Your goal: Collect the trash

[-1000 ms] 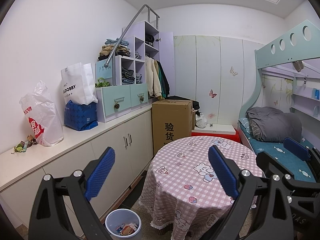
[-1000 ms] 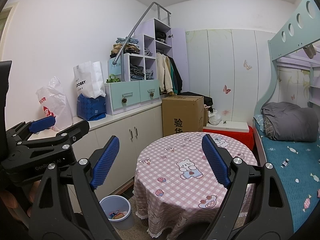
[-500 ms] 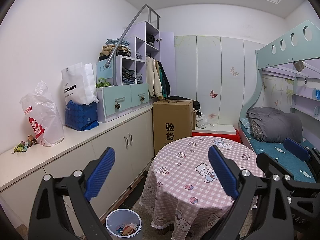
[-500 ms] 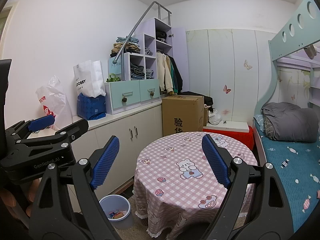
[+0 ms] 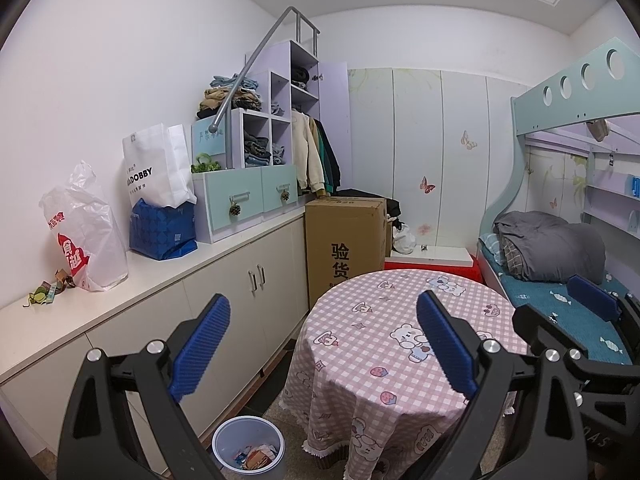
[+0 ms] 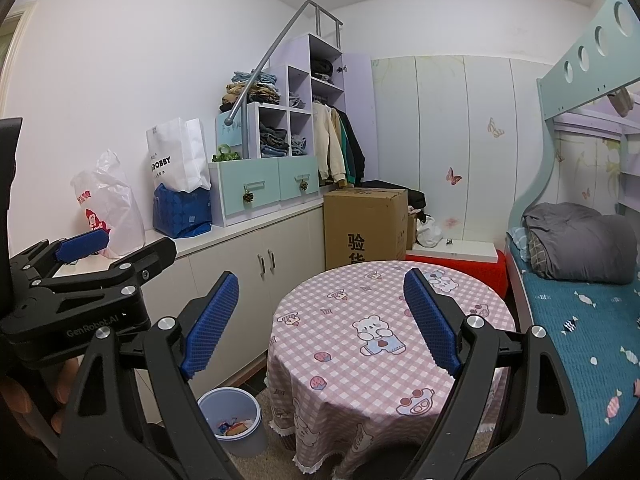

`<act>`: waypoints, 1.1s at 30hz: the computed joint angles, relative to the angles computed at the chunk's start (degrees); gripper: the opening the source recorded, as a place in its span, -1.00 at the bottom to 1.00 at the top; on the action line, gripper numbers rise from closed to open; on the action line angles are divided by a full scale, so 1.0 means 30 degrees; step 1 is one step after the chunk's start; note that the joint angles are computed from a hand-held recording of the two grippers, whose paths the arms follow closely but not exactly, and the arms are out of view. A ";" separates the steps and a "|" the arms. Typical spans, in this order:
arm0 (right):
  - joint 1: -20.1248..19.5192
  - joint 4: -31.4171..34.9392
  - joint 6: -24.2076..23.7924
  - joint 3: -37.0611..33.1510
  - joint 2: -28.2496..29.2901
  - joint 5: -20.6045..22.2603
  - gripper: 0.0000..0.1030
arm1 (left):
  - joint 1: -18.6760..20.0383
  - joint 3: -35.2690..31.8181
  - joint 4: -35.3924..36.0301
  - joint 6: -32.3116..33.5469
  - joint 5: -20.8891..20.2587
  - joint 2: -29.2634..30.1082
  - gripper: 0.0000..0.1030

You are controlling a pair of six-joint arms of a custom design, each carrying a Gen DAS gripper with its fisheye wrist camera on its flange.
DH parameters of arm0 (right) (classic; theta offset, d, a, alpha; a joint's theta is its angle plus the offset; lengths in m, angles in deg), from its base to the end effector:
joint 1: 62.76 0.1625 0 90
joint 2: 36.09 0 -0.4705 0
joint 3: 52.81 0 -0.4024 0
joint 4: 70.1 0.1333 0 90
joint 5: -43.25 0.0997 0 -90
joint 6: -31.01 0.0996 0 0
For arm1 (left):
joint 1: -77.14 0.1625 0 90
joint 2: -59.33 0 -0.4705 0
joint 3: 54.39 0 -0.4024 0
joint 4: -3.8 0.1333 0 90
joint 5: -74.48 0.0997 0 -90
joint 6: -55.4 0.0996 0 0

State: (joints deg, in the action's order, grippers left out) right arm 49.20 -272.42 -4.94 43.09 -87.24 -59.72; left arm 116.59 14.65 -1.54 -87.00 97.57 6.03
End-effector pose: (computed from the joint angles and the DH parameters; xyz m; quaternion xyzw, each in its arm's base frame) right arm 0.3679 -0.6158 0.3007 0.3448 -0.7530 0.5370 0.1605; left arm -0.3891 -0.6114 0.3255 0.1924 0.7060 -0.5784 0.3606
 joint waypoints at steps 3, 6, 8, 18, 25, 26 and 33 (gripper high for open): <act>-0.0045 0.0142 -0.0007 -0.0064 0.0001 0.0003 0.62 | 0.0034 0.0004 0.0101 -0.0034 0.0026 -0.0015 0.80; -0.0111 0.0269 0.0007 -0.0093 -0.0028 0.0014 0.62 | 0.0093 -0.0029 0.0237 -0.0082 0.0040 -0.0016 0.80; -0.0147 0.0386 0.0018 -0.0165 -0.0022 0.0023 0.62 | 0.0155 -0.0157 0.0421 -0.0196 0.0042 0.0055 0.80; -0.0249 0.0927 0.0185 -0.0585 0.0190 -0.0187 0.63 | 0.0456 -0.0681 0.1469 -0.0870 -0.0047 0.0472 0.80; -0.0488 0.1716 0.0417 -0.1143 0.0550 -0.0402 0.63 | 0.0939 -0.1788 0.3119 -0.1886 -0.0197 0.1269 0.80; -0.0544 0.1817 0.0456 -0.1201 0.0599 -0.0398 0.63 | 0.1035 -0.1952 0.3354 -0.2020 -0.0216 0.1389 0.80; -0.0957 0.2960 0.0879 -0.2298 0.1324 -0.0360 0.63 | 0.1620 -0.3509 0.4621 -0.2367 -0.0406 0.2397 0.80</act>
